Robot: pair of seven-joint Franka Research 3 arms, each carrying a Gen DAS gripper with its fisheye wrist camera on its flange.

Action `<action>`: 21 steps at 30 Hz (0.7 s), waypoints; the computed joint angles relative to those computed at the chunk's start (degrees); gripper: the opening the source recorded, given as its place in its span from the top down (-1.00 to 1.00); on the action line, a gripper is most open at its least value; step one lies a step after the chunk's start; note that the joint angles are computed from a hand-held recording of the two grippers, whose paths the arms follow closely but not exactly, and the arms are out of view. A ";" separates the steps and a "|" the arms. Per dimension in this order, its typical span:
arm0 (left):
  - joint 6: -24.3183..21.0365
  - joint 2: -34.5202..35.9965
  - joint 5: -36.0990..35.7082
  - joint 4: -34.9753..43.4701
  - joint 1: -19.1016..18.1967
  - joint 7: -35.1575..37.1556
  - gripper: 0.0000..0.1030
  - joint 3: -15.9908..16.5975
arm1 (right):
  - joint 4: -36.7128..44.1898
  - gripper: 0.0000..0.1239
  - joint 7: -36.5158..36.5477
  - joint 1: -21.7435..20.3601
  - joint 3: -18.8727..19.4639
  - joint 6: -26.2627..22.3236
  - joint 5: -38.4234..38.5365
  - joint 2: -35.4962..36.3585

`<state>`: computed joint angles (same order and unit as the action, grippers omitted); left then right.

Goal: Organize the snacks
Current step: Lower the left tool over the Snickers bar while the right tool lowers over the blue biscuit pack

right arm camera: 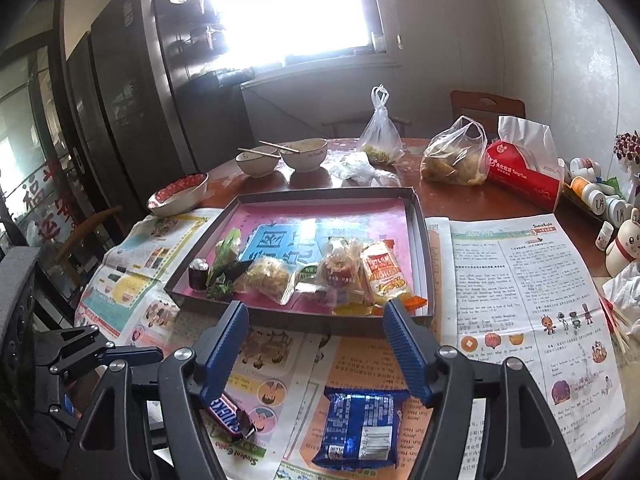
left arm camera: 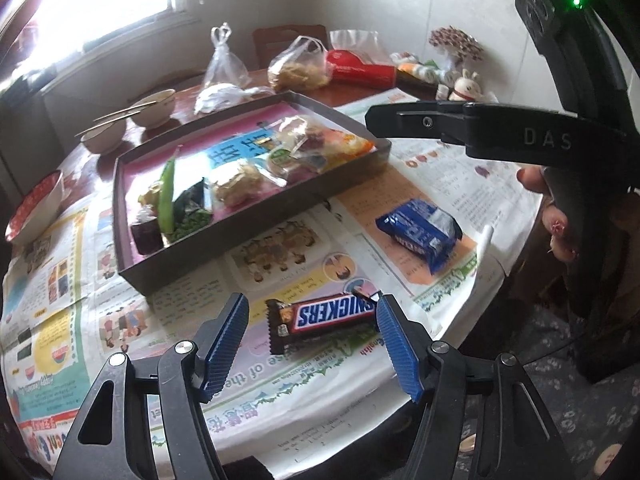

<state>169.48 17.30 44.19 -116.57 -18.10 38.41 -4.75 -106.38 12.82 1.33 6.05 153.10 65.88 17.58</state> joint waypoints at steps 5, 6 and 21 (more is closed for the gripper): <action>-0.93 1.63 -2.64 1.00 0.94 4.86 -0.32 -1.11 | -0.87 -0.16 0.74 -0.35 -0.54 -0.55 -0.75 -0.11; -1.75 1.97 -2.95 1.34 0.97 6.03 -0.32 -1.27 | -0.96 -0.16 0.83 -0.44 -0.62 -0.33 -0.76 -0.05; -6.10 6.84 -8.97 6.32 1.54 22.15 -0.32 -3.59 | -2.38 -0.16 8.41 -1.64 -1.48 2.40 -8.55 2.30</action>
